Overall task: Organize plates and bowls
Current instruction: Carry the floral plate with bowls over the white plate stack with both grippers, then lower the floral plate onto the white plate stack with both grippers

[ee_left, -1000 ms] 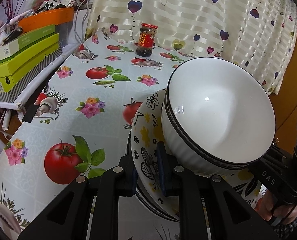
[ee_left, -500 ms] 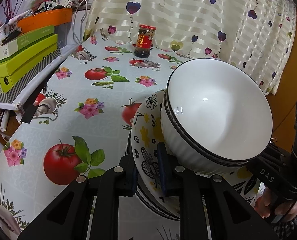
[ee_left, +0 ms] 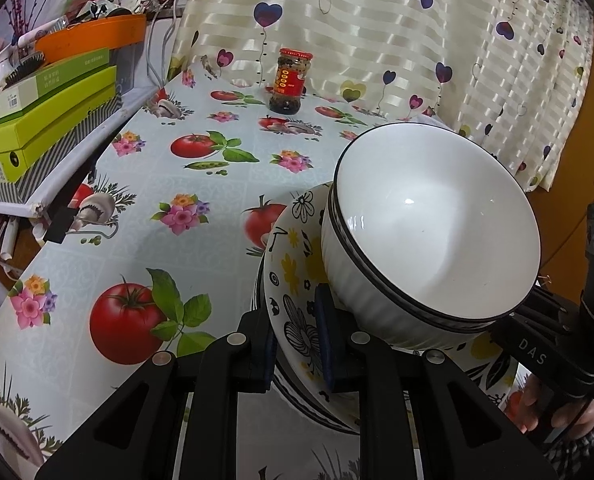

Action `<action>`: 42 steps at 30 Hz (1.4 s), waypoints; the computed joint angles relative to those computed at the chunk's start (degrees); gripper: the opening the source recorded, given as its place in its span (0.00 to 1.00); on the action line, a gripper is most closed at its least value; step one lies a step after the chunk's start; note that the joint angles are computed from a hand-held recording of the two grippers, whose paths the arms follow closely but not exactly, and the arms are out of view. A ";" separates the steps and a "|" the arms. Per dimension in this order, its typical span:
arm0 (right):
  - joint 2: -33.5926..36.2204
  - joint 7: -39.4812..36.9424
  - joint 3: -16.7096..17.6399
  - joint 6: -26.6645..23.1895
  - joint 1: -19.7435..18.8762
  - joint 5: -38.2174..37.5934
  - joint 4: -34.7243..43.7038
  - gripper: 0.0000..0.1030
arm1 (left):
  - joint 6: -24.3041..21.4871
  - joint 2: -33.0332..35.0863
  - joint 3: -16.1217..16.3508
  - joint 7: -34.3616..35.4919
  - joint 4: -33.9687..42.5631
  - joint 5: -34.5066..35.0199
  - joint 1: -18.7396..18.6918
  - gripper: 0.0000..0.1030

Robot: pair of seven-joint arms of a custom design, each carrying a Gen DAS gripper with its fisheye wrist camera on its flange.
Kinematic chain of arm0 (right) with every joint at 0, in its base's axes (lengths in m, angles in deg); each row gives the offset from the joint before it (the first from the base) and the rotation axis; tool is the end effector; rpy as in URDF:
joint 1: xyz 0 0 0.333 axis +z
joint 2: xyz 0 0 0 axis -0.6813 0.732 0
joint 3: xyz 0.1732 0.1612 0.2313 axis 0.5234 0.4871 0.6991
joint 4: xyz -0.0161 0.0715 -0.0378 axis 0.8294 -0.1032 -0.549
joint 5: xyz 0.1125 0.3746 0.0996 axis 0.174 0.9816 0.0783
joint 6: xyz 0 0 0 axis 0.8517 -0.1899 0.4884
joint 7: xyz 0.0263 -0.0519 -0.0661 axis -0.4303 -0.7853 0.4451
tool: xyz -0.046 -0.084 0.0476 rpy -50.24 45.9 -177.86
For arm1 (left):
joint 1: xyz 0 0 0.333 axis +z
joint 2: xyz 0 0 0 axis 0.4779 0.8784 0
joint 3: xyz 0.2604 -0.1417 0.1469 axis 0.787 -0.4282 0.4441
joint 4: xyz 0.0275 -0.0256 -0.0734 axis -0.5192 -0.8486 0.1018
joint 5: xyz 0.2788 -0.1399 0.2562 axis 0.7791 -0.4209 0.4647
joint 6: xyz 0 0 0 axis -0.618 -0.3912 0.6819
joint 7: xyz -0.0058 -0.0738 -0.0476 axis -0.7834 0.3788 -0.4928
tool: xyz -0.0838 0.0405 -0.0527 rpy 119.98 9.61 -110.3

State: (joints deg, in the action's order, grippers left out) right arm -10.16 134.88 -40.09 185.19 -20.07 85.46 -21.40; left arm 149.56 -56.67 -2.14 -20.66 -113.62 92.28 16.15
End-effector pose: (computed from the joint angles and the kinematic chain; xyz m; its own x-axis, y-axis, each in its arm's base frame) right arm 0.6934 0.3902 0.4888 0.6678 -0.7222 -0.1802 -0.6007 -0.3799 -0.7034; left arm 0.5856 -0.2449 0.4819 0.3373 -0.9146 0.2229 -0.6260 -0.3947 -0.6725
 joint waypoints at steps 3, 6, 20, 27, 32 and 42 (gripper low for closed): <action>-0.07 0.11 -0.09 0.00 0.06 -0.05 -0.07 0.16 | 0.34 -0.01 -0.04 -0.19 -0.25 -0.22 -0.02 0.18; -0.03 -0.03 0.04 -0.22 -0.07 0.09 0.00 0.16 | 0.49 -0.21 -0.07 0.07 -0.49 -0.59 0.01 0.18; 0.18 -0.46 -0.44 -4.86 -0.02 -0.65 1.74 0.17 | 1.15 -0.50 -0.30 2.92 -0.85 -2.87 0.39 0.18; 1.77 -0.13 -0.54 -9.74 -0.29 -0.95 5.62 0.18 | 2.10 -0.61 -0.23 3.41 -1.04 -4.44 0.60 0.18; 2.41 0.09 -0.73 -11.47 -0.28 -0.88 7.08 0.18 | 2.81 -0.91 -0.29 4.63 -1.46 -5.97 0.85 0.18; 0.92 2.92 -1.80 -6.65 -1.05 -1.37 5.88 0.75 | 2.31 -3.98 -0.06 -1.83 -2.69 0.20 1.51 0.38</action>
